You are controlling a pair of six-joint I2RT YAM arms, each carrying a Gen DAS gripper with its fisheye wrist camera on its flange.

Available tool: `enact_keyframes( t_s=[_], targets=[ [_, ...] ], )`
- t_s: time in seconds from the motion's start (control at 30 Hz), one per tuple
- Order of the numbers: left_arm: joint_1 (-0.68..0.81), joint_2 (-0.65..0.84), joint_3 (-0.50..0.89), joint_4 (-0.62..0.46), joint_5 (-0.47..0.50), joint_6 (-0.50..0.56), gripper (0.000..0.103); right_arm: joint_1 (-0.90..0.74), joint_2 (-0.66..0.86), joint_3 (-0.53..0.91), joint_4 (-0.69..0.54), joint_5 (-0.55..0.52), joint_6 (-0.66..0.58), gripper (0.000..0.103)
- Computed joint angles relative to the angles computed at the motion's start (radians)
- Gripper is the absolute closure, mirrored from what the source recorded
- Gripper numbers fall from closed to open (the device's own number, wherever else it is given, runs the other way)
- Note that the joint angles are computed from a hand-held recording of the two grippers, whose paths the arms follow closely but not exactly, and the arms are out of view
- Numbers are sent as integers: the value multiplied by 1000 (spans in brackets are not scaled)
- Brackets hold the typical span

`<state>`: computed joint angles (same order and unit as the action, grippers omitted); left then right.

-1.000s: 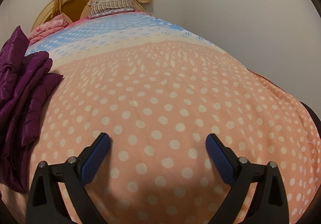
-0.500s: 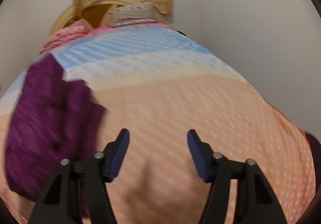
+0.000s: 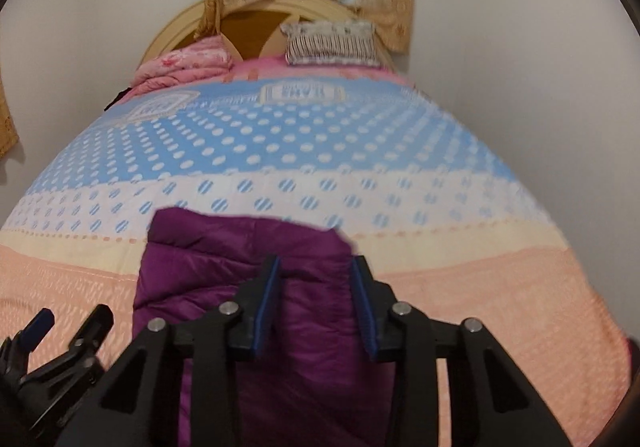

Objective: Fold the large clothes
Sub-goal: 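Grasp the folded jacket edge with the right gripper and fold it inward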

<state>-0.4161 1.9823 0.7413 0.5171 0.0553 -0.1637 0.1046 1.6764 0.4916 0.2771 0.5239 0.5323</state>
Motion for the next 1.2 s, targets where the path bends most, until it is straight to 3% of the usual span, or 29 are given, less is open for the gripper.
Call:
enact_keyframes(
  t_s=[0.1,0.2,0.3,0.47,0.53,0.63,0.7,0.77,0.9,0.97,1.03,1.2],
  targets=[
    [-43,20,33,6,-3,10,6,-13,90,-52,111,17,1,71],
    [-118,50,64,13,-47,33,6,-81,148,-155,275,-39,-2,71],
    [-206,114,117,-20,-103,65,6,-126,160,-219,361,-60,-9,71],
    [-270,181,100,75,-157,78,6,-191,195,-307,518,-117,-24,71],
    [-284,189,99,84,-181,88,6,-207,147,-335,518,-134,-10,71],
    [-288,197,102,86,-181,105,6,-152,-84,-380,432,-66,-11,69],
    [-285,197,104,82,-176,103,6,-109,-141,-368,411,-62,-42,69],
    [-278,187,92,90,-166,105,6,-101,-82,-318,414,-105,-67,70],
    [-238,168,84,91,-173,84,6,-171,165,-274,556,-197,-49,75],
    [-190,187,111,64,-93,52,5,-178,270,-292,682,-200,-53,76],
    [-171,217,147,29,-35,32,3,-176,313,-297,735,-191,-65,76],
    [-193,254,172,26,-48,33,1,-214,369,-305,806,-229,-75,76]
  ],
)
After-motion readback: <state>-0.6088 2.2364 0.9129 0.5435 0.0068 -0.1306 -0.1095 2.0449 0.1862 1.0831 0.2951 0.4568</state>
